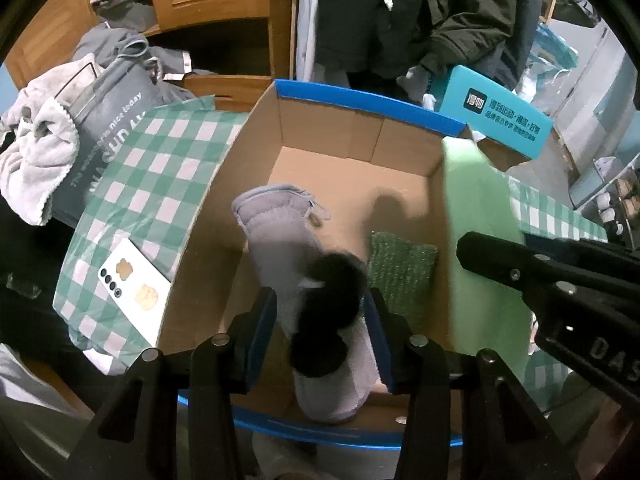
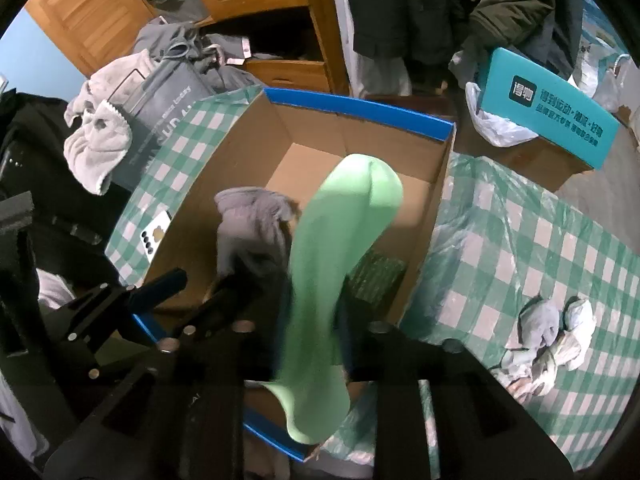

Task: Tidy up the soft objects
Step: 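Carry both over the box, open the right tool on the insole while the left drops the black sock, then move both tools back to the sock pile on the table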

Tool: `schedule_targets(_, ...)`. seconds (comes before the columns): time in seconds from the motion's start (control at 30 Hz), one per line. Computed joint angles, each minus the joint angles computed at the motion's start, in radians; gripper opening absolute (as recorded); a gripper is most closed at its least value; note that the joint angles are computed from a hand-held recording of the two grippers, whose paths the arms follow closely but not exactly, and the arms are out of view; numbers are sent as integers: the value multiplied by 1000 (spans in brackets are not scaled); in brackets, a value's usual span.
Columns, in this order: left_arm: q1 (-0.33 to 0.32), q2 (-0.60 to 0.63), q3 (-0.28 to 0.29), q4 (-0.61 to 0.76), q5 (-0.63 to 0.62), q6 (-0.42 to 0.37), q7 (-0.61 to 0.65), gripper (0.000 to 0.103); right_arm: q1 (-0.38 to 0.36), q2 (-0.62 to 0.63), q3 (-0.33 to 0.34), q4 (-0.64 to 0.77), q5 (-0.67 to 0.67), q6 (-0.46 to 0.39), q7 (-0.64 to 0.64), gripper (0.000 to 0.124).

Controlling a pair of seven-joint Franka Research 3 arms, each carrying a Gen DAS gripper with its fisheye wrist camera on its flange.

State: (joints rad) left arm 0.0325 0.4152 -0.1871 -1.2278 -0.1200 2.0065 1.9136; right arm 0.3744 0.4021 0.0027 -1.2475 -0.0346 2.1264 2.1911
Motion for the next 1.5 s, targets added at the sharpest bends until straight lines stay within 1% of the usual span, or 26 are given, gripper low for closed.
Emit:
schedule_targets(0.03, -1, 3, 1, 5, 2, -6, -3, 50, 2, -1, -2, -2, -4, 3, 3, 36)
schedule_targets(0.1, -3, 4, 3, 7, 8, -5, -11, 55, 2, -9, -4, -11, -11, 8, 7, 51)
schedule_targets(0.13, -4, 4, 4, 7, 11, -4, -16, 59, 3, -13, -5, -17, -15, 11, 10, 52)
schedule_targets(0.5, -4, -14, -6, -9, -8, 3, 1, 59, -9, -80, -8, -109, -44, 50, 51, 53)
schedule_targets(0.9, -18, -47, -14, -52, -30, 17, 23, 59, -41, -192, -1, -267, -74, 101, 112, 53)
schedule_targets(1.17, -35, -74, -24, -83, -53, 14, 43, 59, -75, -291, 9, -398, -95, 127, 152, 53)
schedule_targets(1.5, -67, -119, -35, -134, -77, 22, 74, 59, -140, -434, 28, -593, -111, 157, 215, 53)
